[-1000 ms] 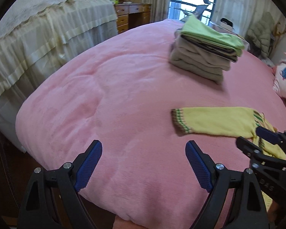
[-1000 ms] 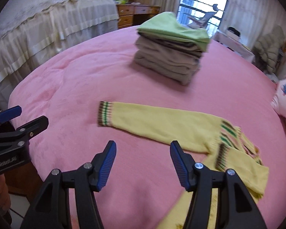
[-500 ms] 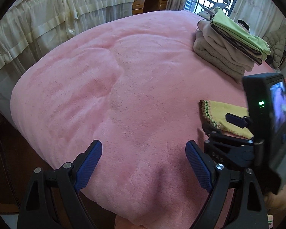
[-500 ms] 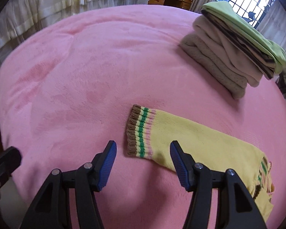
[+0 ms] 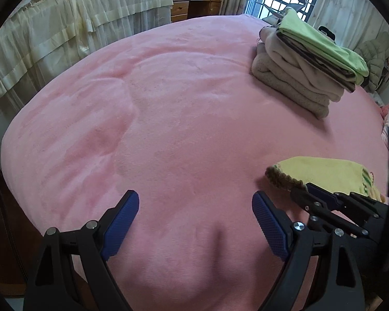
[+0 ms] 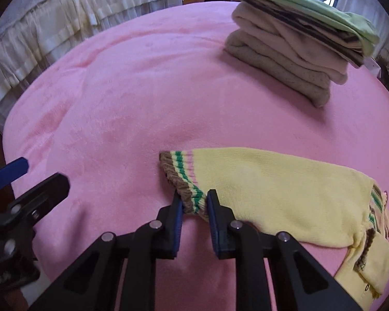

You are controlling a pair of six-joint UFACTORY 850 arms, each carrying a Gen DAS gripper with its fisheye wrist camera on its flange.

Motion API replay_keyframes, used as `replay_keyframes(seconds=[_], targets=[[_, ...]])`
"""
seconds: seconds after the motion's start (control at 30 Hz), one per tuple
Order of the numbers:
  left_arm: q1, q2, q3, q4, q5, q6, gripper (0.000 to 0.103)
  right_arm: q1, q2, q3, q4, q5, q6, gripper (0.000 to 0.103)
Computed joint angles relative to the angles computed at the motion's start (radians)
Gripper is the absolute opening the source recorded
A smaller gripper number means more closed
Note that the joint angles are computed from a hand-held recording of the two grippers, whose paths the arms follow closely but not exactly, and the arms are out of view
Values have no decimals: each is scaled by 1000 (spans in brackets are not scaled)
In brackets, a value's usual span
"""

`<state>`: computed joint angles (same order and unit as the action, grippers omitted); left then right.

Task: Fold small clothes
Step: 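Lift the cuff with the right tool and fold the sleeve across the body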

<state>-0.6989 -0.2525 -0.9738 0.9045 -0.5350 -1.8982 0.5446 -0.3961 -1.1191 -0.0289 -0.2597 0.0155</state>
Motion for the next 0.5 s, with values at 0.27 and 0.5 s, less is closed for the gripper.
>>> replay_keyframes(seconds=[0.27, 0.5], targets=[[-62, -66, -132, -40, -58, 134, 88, -111, 142, 52, 429, 22, -376, 17], [-124, -195, -344, -105, -97, 308, 88, -307, 293, 99, 794, 9, -690, 17]])
